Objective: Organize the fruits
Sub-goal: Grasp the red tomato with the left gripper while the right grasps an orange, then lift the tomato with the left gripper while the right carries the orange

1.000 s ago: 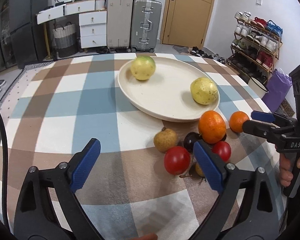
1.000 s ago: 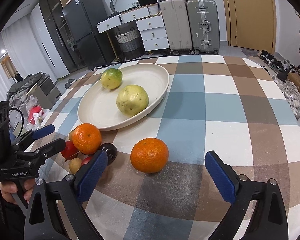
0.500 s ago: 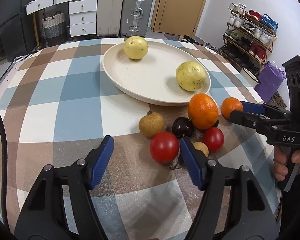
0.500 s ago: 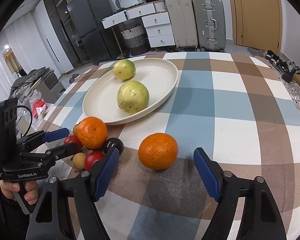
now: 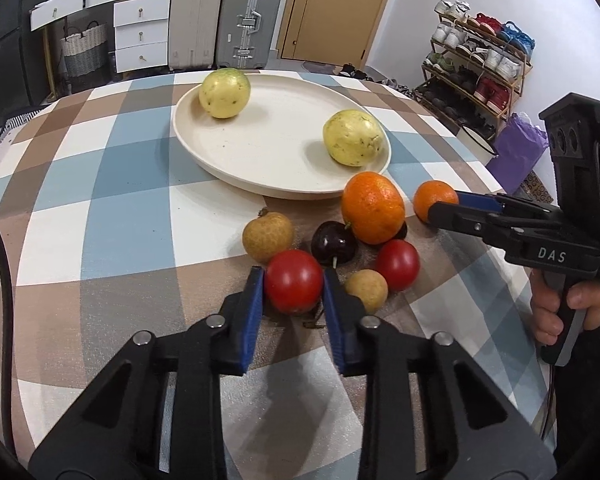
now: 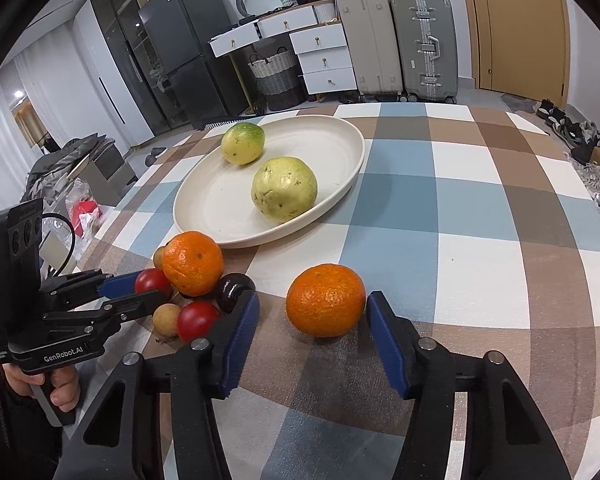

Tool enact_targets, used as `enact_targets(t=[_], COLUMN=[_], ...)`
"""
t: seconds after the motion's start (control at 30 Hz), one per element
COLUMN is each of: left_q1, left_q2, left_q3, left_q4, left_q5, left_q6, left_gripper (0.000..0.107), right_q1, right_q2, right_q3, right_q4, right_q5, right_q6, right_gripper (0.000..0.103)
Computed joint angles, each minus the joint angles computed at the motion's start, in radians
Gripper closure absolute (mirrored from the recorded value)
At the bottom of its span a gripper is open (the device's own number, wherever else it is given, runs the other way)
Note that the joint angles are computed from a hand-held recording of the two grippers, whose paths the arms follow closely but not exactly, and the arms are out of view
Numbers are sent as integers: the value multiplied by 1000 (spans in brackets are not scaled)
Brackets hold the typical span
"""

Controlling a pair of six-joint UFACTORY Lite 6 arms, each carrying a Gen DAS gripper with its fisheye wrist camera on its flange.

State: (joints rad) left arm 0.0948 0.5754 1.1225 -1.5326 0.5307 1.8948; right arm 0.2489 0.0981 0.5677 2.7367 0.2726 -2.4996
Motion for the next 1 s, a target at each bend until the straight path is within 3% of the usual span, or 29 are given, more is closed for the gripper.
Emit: enact_targets(t=[0.37, 0.53, 0.67, 1.0], left_q1=[24, 31, 38, 53], left_q2=[-37, -69, -92, -141], left_q3=[-36, -67, -93, -128], left_q4=[-79, -136, -182, -251], left_q5=[18, 21, 25, 29], left_q6=[81, 140, 188, 241], left_gripper=[81, 81, 81, 81], right_q1=[-2, 6, 19, 10], right_q2=[-14, -11, -12, -57], right_q3=[-8, -6, -9, -42], right_q4=[8, 103, 167, 115], right_q5=[5, -8, -5, 53], right_q6=[-7, -100, -166, -128], right_gripper=[52, 62, 63, 63])
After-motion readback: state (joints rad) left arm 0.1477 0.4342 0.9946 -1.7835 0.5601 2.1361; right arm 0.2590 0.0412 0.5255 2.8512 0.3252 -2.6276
